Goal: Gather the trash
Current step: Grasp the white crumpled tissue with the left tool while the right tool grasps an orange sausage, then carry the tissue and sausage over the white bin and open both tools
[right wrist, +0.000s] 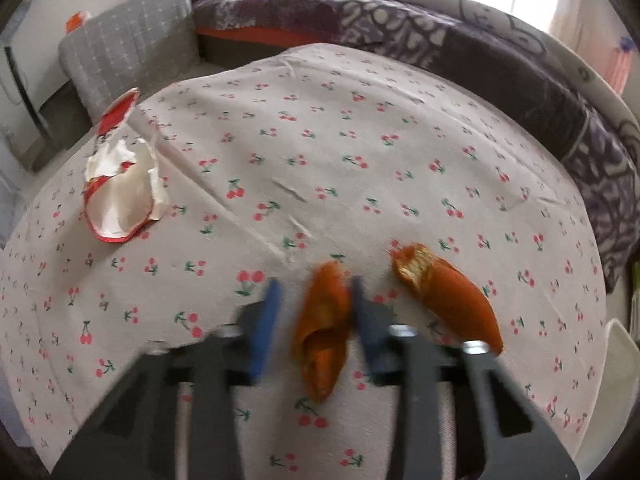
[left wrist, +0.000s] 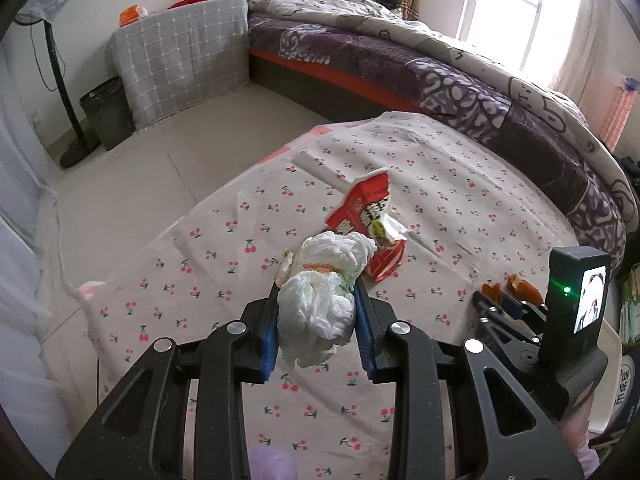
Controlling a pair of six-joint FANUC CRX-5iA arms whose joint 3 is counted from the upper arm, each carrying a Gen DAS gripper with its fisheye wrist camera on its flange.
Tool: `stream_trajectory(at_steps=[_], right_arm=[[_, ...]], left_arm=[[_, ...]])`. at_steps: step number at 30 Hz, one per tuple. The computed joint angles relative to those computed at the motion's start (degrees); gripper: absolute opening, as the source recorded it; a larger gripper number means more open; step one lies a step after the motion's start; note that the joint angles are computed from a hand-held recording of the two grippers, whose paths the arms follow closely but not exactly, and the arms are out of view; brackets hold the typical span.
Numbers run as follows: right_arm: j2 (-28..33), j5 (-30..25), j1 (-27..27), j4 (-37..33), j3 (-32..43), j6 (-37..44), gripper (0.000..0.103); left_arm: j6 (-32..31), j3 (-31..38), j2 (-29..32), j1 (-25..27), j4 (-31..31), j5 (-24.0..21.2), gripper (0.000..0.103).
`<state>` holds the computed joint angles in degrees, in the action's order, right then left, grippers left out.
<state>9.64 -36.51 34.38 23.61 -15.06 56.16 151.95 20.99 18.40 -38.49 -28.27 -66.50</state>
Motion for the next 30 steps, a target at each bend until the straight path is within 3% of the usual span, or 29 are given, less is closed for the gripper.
stream_trajectory(at_steps=[8,30], right_arm=[[-2.5,1.6,-0.4,-7.6,1.4,6.4,0.021],[-14.0,2.6,-2.7,-7.2,-3.3,5.8,0.021]], left_arm=[[3.2,-0.8,-1.5,-0.3,-2.0,-0.3,0.03],[3.3,5.4,1.5,-3.8,-4.4,-0.5,0.03]])
